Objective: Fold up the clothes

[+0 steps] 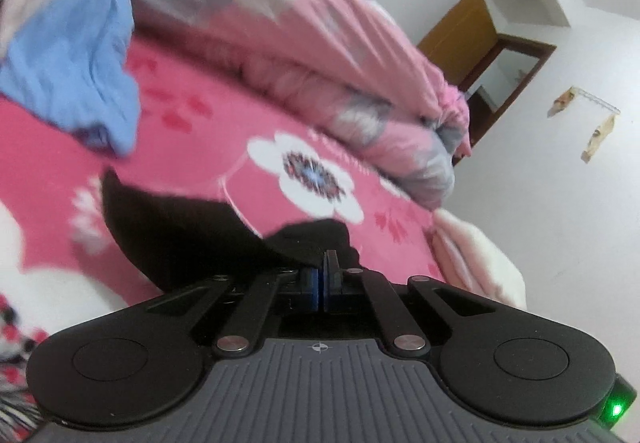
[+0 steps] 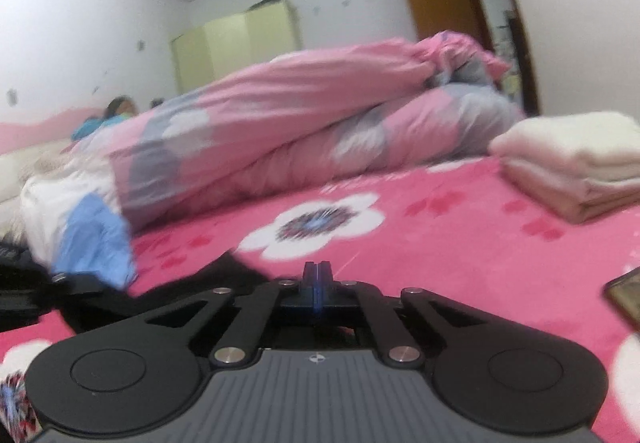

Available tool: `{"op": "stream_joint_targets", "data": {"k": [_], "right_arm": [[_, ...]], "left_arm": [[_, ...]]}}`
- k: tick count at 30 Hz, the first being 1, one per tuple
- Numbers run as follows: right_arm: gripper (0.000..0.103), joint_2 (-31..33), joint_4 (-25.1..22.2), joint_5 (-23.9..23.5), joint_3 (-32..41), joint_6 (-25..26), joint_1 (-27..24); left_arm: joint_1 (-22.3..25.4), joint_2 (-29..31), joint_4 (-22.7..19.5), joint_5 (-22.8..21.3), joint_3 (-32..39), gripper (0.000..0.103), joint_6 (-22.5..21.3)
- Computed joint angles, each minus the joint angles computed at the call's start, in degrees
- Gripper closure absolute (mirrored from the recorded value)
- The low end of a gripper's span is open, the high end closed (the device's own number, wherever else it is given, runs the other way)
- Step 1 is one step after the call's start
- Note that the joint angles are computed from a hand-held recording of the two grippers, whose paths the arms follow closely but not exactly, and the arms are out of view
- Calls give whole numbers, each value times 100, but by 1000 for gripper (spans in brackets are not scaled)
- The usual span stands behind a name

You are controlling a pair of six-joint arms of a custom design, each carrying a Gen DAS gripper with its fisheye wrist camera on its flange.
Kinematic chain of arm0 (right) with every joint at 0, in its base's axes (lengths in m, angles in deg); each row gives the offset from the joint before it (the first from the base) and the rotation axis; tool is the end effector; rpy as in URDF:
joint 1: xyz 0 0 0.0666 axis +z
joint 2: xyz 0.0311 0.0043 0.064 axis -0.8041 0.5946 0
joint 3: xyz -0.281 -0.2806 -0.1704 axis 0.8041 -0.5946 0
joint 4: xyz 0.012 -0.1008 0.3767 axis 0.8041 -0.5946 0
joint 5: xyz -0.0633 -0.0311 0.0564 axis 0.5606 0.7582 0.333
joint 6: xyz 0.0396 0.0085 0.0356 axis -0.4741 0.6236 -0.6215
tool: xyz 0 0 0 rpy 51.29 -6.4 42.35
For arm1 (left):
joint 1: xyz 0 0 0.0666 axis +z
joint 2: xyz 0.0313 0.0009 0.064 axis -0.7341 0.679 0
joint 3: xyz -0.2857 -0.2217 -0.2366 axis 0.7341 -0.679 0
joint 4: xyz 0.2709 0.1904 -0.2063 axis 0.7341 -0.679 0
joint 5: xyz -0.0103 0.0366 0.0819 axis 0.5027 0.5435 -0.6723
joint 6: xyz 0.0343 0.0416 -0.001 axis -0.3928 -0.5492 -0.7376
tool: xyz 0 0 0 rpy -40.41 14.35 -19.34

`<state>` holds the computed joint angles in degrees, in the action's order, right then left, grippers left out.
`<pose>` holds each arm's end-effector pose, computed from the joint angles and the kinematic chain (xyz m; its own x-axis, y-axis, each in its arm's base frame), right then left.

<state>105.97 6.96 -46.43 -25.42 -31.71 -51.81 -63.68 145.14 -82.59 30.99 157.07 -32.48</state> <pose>0.4034 0.0100 0.3329 -0.2474 0.2469 -0.9369 0.0750 0.9690 0.2355 0.6058 -0.1955 0.3523 -0.6492 -0.2857 -0.7049 0.3631 0.6979 -0.6173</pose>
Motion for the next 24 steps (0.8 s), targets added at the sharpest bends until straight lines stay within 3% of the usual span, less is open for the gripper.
{"op": "stream_joint_targets", "data": {"k": [4, 7, 9, 10, 11, 12, 13, 16, 18, 19, 20, 21, 22, 24], "right_arm": [[103, -95, -95, -185, 16, -318, -262], [101, -150, -86, -1064, -43, -808, -464], [94, -205, 53, -1630, -152, -838, -461], [75, -250, 80, -1751, -206, -748, -403], [45, -310, 98, -1759, -267, -598, -310], [34, -367, 115, -1765, -325, -449, -214], [25, -414, 194, -1764, -397, -302, -123], [24, -459, 18, -1728, -436, 270, 167], [25, -373, -380, -1323, -302, 665, 368], [37, -324, -569, -1112, -232, 846, 467], [63, -264, -714, -884, -156, 982, 538], [78, -222, -795, -692, -96, 1017, 588], [100, -195, -835, -517, -48, 964, 603], [103, -234, -704, -308, -40, 744, 533]], "left_arm": [[139, -43, 71, 15, -38, 103, 62], [177, -38, 39, 56, -66, 103, 99], [177, -25, 6, 75, -66, 103, 94], [177, -23, 6, 89, -72, 103, 84], [174, -24, 25, 89, -80, 103, 66], [182, -27, 59, 95, -91, 103, 42], [186, -32, 99, 107, -99, 103, 34], [191, -47, 221, 148, -118, 103, 26], [184, -67, 286, 164, -122, 103, -16], [180, -83, 314, 161, -125, 103, -51], [174, -101, 341, 145, -127, 103, -98], [172, -117, 366, 119, -125, 103, -149], [171, -133, 391, 92, -121, 103, -200], [195, -158, 455, 27, -97, 103, -277]]}}
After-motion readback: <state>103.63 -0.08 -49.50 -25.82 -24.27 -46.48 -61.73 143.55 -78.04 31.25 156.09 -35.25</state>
